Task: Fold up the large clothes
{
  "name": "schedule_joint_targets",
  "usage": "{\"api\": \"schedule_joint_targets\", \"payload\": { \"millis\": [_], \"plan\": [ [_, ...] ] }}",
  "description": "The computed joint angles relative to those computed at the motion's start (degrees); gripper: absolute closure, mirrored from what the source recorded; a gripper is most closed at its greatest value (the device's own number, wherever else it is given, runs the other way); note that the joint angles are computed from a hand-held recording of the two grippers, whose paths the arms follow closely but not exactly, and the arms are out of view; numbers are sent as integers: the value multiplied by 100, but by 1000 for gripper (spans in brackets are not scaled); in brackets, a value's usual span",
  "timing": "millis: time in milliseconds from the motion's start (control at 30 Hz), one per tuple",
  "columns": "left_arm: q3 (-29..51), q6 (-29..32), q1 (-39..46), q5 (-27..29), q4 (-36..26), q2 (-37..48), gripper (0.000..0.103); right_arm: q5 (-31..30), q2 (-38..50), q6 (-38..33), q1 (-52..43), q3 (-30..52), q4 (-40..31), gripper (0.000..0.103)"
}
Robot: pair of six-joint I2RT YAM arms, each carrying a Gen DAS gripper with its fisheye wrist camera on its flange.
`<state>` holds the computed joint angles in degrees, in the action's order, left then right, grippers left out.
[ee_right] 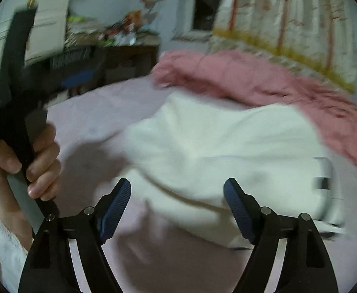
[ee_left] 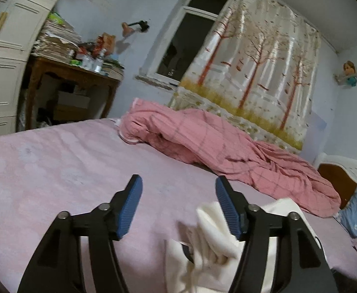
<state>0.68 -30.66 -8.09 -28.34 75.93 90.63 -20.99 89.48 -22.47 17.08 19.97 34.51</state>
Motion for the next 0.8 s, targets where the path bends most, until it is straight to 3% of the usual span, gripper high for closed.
{"api": "schedule_joint_targets", "payload": {
  "millis": [33,100,167,233,267,300,367,400,467,533,600,633,733,800],
  "plan": [
    [8,23,-143,-193,10,-3,27,-292,-277,-43,-448,-99,-29,23],
    [-29,194,-313,-275,276,73,24,-828,-551,13,-1290,-13,-281,23],
    [-51,334,-390,28,673,283,21,-1306,-511,154,-2038,404,-737,23],
    [56,453,-396,523,622,340,12,-1671,-116,359,-2699,1135,-1257,23],
    [193,479,-485,575,357,313,10,-1724,118,469,-2879,1467,-1426,23],
    [388,444,-658,275,-134,223,8,-1753,330,544,-3028,1783,-1620,24],
    [1019,230,-1149,-1107,-1617,137,8,-1886,922,303,-3211,2705,-2514,28],
    [1226,255,-1243,-1339,-1938,243,9,-2004,1225,82,-3261,3164,-3082,31],
    [1315,284,-1186,-919,-2027,283,9,-2242,1958,-321,-3255,4247,-4464,39],
    [1318,221,-1082,-374,-1978,321,9,-2387,2629,-941,-3119,5241,-5731,40],
    [1467,185,-1032,-214,-2287,362,9,-2537,2838,-1312,-3037,5624,-6206,41],
    [1586,82,-1025,-282,-2580,380,9,-2564,3041,-1603,-2957,5998,-6816,41],
    [1864,-330,-759,-47,-3233,489,9,-2030,3026,-1377,-2627,5966,-6578,41],
    [1929,-622,-395,434,-3379,628,9,-1688,2831,-1382,-2476,5681,-6259,41]
  ]
}}
